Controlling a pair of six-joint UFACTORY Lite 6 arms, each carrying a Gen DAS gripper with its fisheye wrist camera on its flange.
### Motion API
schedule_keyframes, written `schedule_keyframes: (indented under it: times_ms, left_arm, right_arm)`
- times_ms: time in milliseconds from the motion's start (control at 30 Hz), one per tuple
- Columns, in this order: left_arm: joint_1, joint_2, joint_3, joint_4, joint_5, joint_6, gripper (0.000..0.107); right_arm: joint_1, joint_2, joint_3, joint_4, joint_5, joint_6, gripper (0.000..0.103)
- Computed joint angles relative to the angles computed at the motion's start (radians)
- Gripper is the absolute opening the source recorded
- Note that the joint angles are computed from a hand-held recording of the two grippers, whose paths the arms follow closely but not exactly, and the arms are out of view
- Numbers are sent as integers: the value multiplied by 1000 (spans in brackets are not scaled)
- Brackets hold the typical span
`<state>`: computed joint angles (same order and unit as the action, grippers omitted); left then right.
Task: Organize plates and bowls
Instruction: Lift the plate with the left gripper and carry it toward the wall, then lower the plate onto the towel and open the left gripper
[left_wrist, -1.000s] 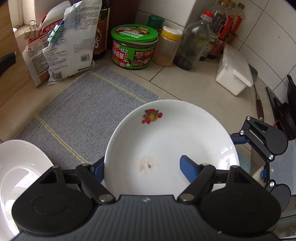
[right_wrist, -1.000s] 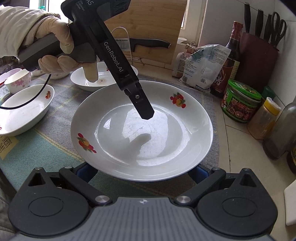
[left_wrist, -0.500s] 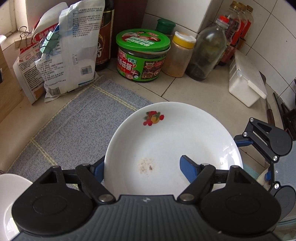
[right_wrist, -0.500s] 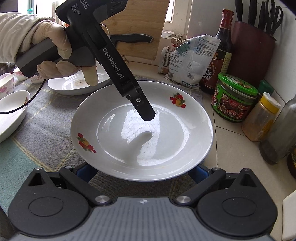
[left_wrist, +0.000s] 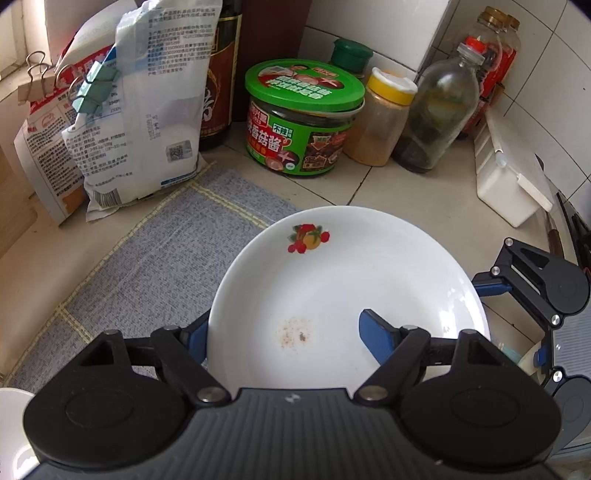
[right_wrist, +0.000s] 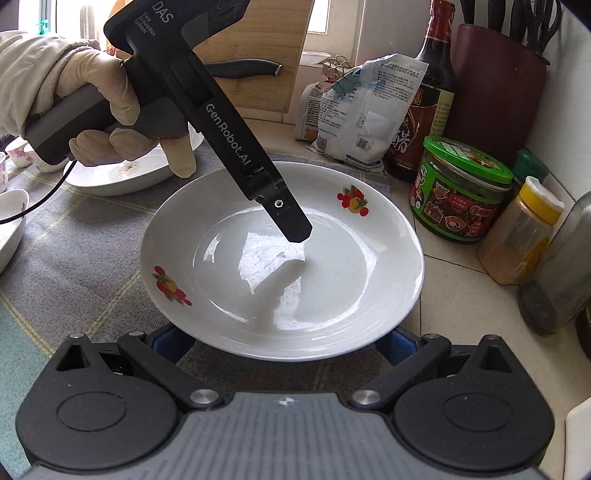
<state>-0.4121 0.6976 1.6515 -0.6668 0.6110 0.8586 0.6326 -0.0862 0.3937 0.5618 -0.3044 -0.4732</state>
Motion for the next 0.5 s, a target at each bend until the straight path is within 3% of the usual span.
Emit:
schedule_keyframes:
  times_ms: [333, 500]
  left_arm:
    - [4, 24, 17, -34, -10, 25, 80]
    - [-14, -13, -37, -34, -69, 49, 90]
  right_arm:
    - [6, 33, 21, 47, -15, -30, 103]
    - [23, 36, 27, 119, -13, -85, 103]
